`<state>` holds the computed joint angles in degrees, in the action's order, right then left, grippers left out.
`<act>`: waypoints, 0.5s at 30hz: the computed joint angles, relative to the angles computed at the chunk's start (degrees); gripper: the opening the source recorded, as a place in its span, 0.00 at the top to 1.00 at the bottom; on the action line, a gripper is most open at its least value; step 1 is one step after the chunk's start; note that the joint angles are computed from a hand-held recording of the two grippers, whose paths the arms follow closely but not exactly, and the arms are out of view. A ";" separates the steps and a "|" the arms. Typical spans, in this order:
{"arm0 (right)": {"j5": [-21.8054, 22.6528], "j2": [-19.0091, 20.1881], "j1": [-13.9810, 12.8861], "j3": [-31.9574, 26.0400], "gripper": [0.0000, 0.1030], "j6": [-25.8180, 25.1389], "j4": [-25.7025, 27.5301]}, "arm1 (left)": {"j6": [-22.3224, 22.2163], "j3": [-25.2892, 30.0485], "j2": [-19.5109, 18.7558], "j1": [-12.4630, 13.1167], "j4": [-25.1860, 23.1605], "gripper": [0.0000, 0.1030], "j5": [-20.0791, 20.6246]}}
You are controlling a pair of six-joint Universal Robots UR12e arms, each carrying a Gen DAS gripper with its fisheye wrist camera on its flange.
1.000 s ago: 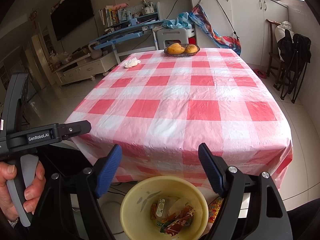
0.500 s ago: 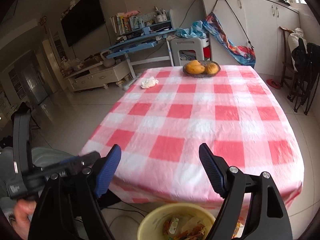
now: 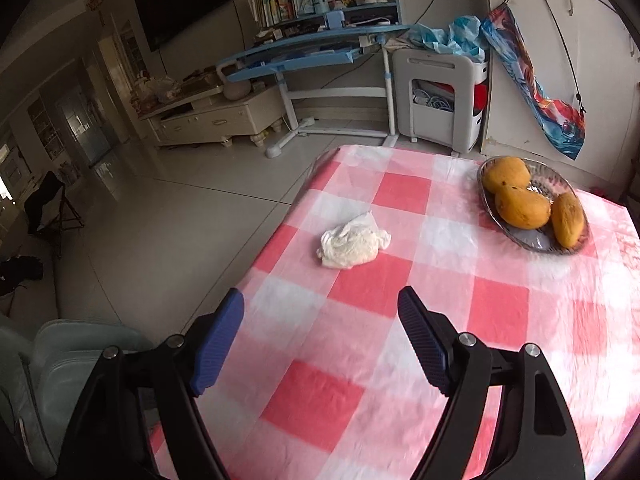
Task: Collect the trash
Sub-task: 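Move the right tool toward the crumpled white tissue on the table, then grasp the crumpled white tissue with the right tool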
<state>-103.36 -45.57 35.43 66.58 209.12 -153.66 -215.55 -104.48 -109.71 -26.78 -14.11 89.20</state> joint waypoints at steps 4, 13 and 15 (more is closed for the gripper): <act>0.70 3.13 -1.28 -4.93 0.33 2.62 5.74 | -0.76 0.38 0.00 0.47 -2.28 0.15 -0.43; -2.00 3.64 -0.50 -5.47 0.72 -3.11 6.82 | -2.37 0.52 0.08 0.87 -3.70 0.15 -1.02; -0.71 1.85 -0.48 -2.13 0.73 -3.01 3.72 | -1.92 0.50 0.13 0.66 -3.43 0.15 -0.53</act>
<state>-104.07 -43.72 34.96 64.45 206.11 -149.94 -217.47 -103.98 -109.58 -26.12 -17.54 88.67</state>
